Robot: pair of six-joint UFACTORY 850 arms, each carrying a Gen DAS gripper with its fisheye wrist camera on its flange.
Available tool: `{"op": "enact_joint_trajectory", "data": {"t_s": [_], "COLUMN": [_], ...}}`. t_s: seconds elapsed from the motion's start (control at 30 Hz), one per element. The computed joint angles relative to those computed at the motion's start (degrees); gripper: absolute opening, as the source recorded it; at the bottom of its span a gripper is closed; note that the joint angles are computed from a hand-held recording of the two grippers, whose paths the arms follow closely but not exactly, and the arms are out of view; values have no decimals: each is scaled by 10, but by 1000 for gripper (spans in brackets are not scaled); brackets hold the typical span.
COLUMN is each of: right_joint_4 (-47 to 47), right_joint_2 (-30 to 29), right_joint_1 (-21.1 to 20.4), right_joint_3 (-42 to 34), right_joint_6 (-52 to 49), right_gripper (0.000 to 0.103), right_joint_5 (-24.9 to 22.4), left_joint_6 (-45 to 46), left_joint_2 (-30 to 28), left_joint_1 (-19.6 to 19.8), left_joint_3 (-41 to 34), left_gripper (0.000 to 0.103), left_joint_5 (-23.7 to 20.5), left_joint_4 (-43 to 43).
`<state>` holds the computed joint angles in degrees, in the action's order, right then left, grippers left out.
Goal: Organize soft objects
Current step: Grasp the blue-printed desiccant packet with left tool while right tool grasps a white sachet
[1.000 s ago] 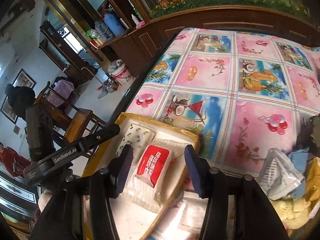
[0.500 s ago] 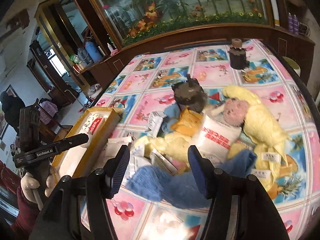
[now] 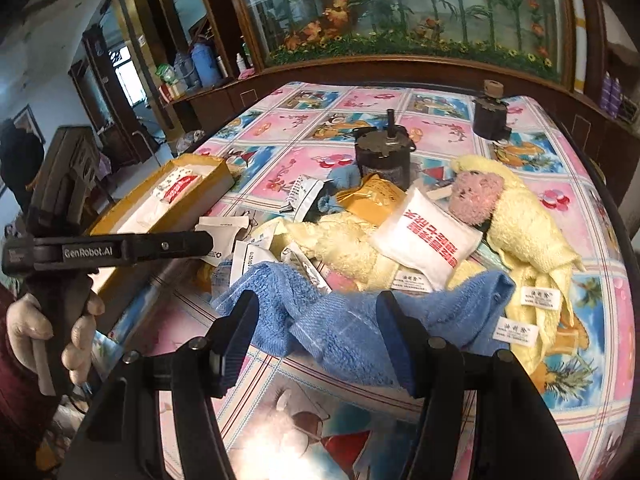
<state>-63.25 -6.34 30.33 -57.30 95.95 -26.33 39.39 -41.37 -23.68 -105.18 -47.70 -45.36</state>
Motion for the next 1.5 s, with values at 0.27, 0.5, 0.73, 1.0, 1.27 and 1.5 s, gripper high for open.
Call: {"op": "enact_joint_trajectory", "data": {"t_s": [0.27, 0.5, 0.73, 1.0, 1.27, 1.5], "right_joint_4": [193, 359, 154, 305, 386, 457], "right_joint_2": [28, 113, 146, 13, 25, 79], "right_joint_1": [25, 0, -12, -57, -39, -61], "right_joint_3": [17, 105, 105, -1, 9, 59], "right_joint_6": [-230, -311, -82, -254, -348, -380], "right_gripper": [52, 53, 53, 53, 53, 54], "right_joint_5": [-38, 33, 78, 129, -1, 19], "left_joint_6": [3, -18, 37, 69, 79, 36], "left_joint_2": [-1, -10, 15, 53, 61, 26], "left_joint_1": [-5, -41, -66, -61, -39, -57], "left_joint_3": [3, -7, 38, 95, 105, 69], "left_gripper": [62, 62, 43, 43, 53, 56], "left_joint_5": [-1, 66, 116, 138, 108, 83], "left_joint_4": [10, 81, 121, 109, 48, 65]}}
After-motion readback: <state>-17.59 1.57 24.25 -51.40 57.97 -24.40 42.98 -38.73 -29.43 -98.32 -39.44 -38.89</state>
